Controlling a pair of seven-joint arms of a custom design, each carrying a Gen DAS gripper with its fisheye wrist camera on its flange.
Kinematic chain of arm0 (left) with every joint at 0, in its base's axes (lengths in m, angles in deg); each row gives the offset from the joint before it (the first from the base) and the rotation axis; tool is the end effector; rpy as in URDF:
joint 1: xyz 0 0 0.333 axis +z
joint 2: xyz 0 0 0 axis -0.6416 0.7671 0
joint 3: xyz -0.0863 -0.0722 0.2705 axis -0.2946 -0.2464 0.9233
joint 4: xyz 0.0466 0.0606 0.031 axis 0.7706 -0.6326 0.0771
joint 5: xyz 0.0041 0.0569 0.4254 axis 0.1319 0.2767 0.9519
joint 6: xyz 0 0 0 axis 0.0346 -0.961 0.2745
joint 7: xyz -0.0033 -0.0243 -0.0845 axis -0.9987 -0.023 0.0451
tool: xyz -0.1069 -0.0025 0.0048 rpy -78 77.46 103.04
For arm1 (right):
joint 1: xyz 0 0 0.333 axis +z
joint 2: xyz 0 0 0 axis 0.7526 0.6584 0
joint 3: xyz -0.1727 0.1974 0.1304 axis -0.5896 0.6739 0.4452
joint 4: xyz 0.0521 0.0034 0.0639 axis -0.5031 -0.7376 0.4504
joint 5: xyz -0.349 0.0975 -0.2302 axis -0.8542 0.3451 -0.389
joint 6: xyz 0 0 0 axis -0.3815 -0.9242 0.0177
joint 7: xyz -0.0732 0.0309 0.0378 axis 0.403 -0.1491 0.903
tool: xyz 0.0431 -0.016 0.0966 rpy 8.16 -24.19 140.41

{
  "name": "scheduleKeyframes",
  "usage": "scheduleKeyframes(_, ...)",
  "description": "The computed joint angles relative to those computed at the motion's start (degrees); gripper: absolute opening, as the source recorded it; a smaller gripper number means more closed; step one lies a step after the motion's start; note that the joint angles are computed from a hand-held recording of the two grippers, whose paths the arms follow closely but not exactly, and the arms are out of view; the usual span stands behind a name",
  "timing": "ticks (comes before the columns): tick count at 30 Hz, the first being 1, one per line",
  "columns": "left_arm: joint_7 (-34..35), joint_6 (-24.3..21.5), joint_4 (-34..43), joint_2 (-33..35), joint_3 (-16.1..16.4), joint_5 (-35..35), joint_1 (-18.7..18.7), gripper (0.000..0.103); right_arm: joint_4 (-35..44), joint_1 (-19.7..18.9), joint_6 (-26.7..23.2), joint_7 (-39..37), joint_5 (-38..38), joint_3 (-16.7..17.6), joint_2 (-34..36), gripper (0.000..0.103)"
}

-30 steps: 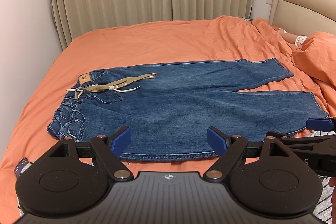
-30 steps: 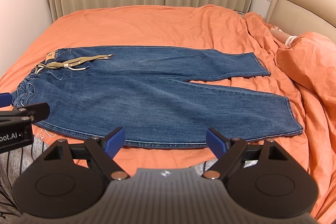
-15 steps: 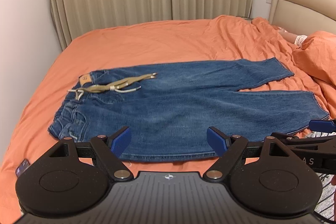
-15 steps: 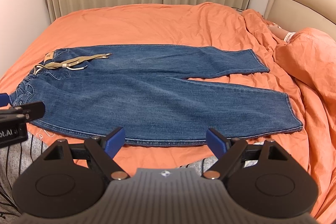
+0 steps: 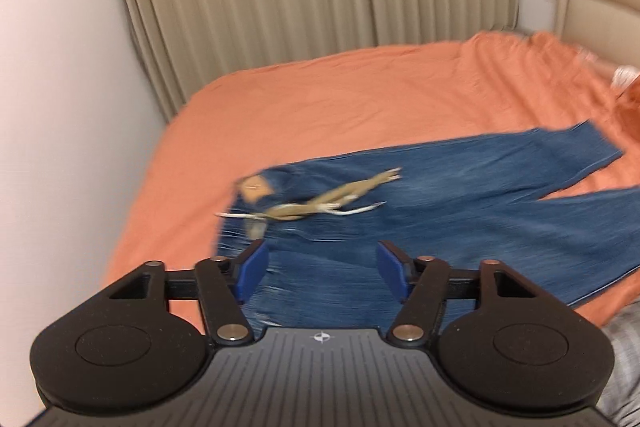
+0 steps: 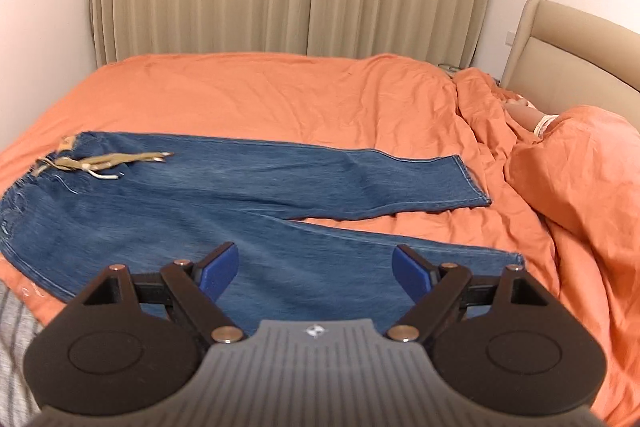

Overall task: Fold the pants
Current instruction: 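Move the left tool to the jeans waistband and grasp its edge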

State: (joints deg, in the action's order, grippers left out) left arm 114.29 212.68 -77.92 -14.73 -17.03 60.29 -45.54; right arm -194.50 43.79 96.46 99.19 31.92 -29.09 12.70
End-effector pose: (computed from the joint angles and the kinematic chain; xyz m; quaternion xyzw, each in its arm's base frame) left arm 0.4183 -0.0928 0.7628 -0.5796 0.6976 -0.2429 0.3442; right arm 0.3807 -0.0233 0.6789 -0.6425 0.6376 -0.3108 0.2898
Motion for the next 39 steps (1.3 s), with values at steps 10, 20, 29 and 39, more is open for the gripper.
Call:
scheduleKeyframes(10, 17.9, -9.45, 17.94, 19.26, 8.17, -13.09, 2.73, 0.07, 11.57, -1.08, 1.98, -12.26, 0.02, -6.67, 17.49, 0.057)
scheduleKeyframes(20, 9.39, -1.69, 19.05, 34.73, 6.28, -23.65, 11.31, 0.075, 15.39, -0.57, 0.66, -10.03, 6.66, -6.72, 30.63, 0.063)
scheduleKeyframes(29, 17.45, -1.41, 15.98, 37.02, 5.6, -49.44, 16.7, 0.045, 18.05, -0.1, -0.23, -6.61, 2.53, -5.11, 34.97, 0.065)
scheduleKeyframes(39, 14.39, 13.65, 9.05, 26.7, 3.98, -33.38, 12.65, 0.01, 18.92, 0.22, -0.5, -1.8, -5.76, -3.7, 36.77, 0.065)
